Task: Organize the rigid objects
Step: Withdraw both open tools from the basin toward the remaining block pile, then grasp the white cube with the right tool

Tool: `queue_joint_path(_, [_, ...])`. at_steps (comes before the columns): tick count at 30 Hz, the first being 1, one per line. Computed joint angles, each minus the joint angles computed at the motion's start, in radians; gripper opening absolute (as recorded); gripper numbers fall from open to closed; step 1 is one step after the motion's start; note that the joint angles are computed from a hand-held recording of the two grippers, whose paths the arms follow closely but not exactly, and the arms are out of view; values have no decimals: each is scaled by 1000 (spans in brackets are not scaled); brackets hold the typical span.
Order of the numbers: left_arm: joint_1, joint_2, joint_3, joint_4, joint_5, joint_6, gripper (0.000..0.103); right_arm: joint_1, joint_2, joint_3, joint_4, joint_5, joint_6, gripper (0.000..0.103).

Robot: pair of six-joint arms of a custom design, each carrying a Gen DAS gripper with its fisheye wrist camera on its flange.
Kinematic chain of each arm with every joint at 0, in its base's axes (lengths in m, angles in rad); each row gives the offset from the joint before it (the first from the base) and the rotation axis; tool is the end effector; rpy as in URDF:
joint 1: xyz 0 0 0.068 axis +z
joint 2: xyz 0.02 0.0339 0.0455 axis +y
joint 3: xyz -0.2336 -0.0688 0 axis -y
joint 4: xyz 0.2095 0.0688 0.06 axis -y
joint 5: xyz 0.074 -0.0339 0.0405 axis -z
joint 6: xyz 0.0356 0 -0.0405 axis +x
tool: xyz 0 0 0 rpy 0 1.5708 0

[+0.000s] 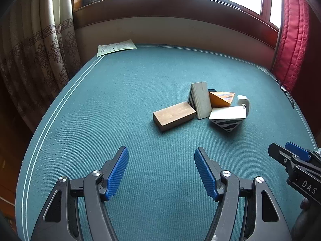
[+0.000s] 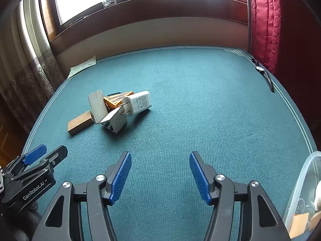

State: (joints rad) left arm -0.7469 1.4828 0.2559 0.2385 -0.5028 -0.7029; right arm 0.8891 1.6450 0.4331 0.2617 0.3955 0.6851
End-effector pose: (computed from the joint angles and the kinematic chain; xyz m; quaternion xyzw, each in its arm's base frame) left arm 0.1470 -0.1127 0.0813 -0.0510 0.9291 -0.0060 0.3662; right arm 0.1551 0.1693 0.0845 -0.0354 0.9349 0.0800 0.3439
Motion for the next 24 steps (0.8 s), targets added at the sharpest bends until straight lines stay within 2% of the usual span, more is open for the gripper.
queue_joint_path(4, [31, 17, -4, 4, -16, 9, 69, -2, 59, 52, 22, -10, -29, 72])
queue_joint_path(14, [113, 31, -29, 54, 22, 43, 69, -33, 219, 173, 93, -64, -97, 73])
queue_joint_path(24, [178, 73, -31, 97, 45, 69, 69, -61, 307, 257, 99, -93, -131, 73])
